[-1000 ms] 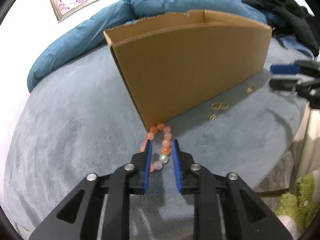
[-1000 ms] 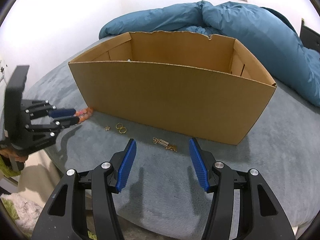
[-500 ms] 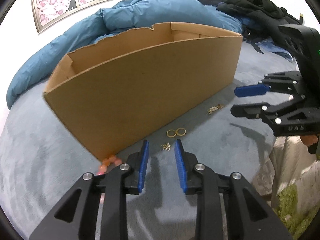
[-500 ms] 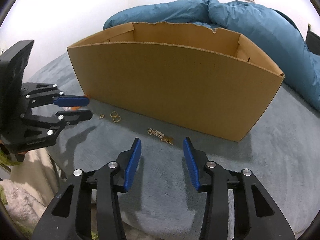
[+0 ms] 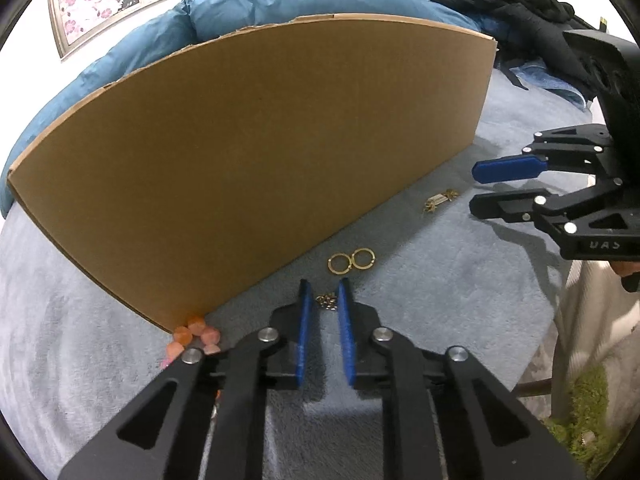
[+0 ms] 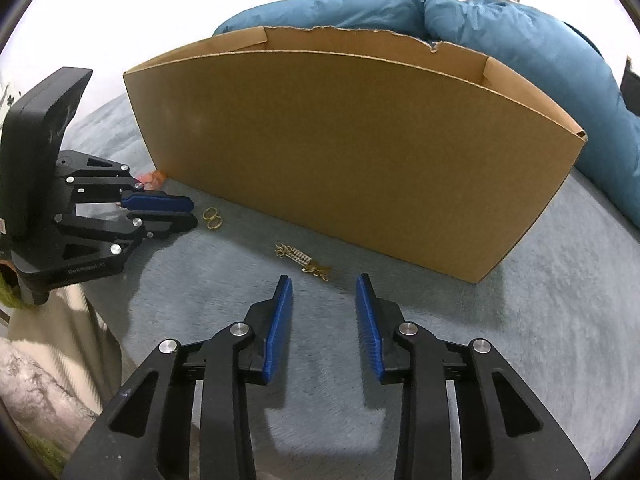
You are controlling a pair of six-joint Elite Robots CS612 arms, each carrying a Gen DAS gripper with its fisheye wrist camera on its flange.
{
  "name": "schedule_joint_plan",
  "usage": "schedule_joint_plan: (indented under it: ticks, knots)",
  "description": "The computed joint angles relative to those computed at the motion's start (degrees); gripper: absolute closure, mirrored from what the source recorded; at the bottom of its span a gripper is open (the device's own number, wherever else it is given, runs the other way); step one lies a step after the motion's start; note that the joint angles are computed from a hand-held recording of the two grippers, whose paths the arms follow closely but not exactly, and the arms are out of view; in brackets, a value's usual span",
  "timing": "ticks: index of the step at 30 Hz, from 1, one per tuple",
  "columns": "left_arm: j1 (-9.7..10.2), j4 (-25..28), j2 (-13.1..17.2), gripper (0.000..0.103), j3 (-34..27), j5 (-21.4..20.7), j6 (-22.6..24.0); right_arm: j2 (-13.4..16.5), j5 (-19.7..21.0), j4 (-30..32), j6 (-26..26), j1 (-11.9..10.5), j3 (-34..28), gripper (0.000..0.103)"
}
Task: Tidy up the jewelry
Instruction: 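Close the left tool on the gold chain while the right tool closes on the gold butterfly charm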
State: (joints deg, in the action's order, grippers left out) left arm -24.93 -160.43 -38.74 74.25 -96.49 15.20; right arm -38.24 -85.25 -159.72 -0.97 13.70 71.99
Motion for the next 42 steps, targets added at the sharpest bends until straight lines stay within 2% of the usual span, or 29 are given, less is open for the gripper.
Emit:
schedule_joint_plan:
  ticks: [4, 11, 19, 27, 42]
  knots:
    - [0.04, -0.01, -0.15, 0.099, 0.22, 0.13, 0.98, 0.18, 0.21, -0.03, -1.33, -0.08, -0.21, 0.072]
    - [0.37, -0.44, -0.62, 0.1, 1.05, 0.14, 0.78, 0.52, 0.72, 0.06, -3.35, 0.02, -0.64, 0.076]
    - [0.13, -0.18, -0.79, 0.1, 1.16, 0.63, 0.21, 1.61, 3.22, 1.76, -5.46, -0.62, -2.63, 0.082]
    - [0.24, 0.13, -0.54, 0.1, 0.7, 0.42, -0.05, 3.14, 4.13, 3.45, -4.48, -0.85, -4.76, 0.087]
    - [0.19, -1.58, -0.41, 0.1, 1.25, 0.81, 0.98, 2.26, 3.63, 1.66, -3.51, -0.85, -2.91, 0.09]
